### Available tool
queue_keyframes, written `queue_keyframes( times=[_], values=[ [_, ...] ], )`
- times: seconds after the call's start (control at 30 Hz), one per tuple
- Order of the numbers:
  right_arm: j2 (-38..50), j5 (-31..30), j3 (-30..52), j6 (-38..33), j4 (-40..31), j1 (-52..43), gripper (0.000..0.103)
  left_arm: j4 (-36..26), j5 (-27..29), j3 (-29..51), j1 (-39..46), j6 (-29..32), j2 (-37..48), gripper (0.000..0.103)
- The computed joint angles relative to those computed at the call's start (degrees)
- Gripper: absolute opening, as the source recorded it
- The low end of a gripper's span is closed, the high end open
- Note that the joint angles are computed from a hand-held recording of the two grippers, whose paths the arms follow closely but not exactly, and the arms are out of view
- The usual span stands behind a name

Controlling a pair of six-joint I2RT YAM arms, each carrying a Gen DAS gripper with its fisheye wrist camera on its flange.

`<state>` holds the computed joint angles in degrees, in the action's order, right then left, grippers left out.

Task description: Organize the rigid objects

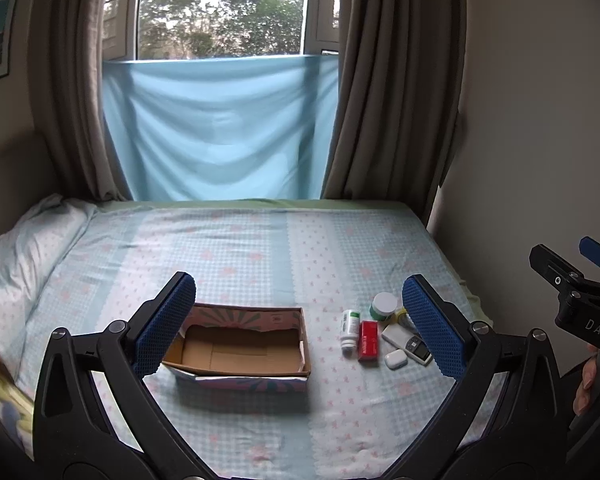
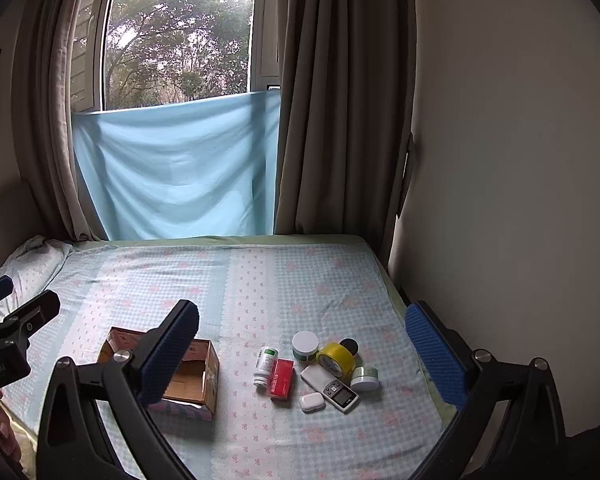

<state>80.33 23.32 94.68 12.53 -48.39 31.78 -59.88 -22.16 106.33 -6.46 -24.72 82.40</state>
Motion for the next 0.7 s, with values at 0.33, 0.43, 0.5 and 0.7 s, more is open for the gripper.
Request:
queue_keyframes(
  times=[0.33,0.43,0.5,0.7],
  values=[
    [3.0,0.1,4.1,-0.3,-1.2,-0.5,0.103,0.1,5.1,2.3,3.2,1.9,2.5,0.103],
    [4.2,1.2,5.3,0.2,-1.7,-0.3,0.103,-0.3,7.6,3.2,5.0,3.0,4.1,0.103],
    [5.2,1.2,6.2,0.6,-2.2,-0.7,0.103,-0.5,10.3,4.0,6.7,3.6,5.5,0.103],
    [9.7,-2.0,9.9,-0.8,-3.7,-6.7,0.103,-1.5,15.8,10.0,9.1,4.4,14.7,0.103]
  ],
)
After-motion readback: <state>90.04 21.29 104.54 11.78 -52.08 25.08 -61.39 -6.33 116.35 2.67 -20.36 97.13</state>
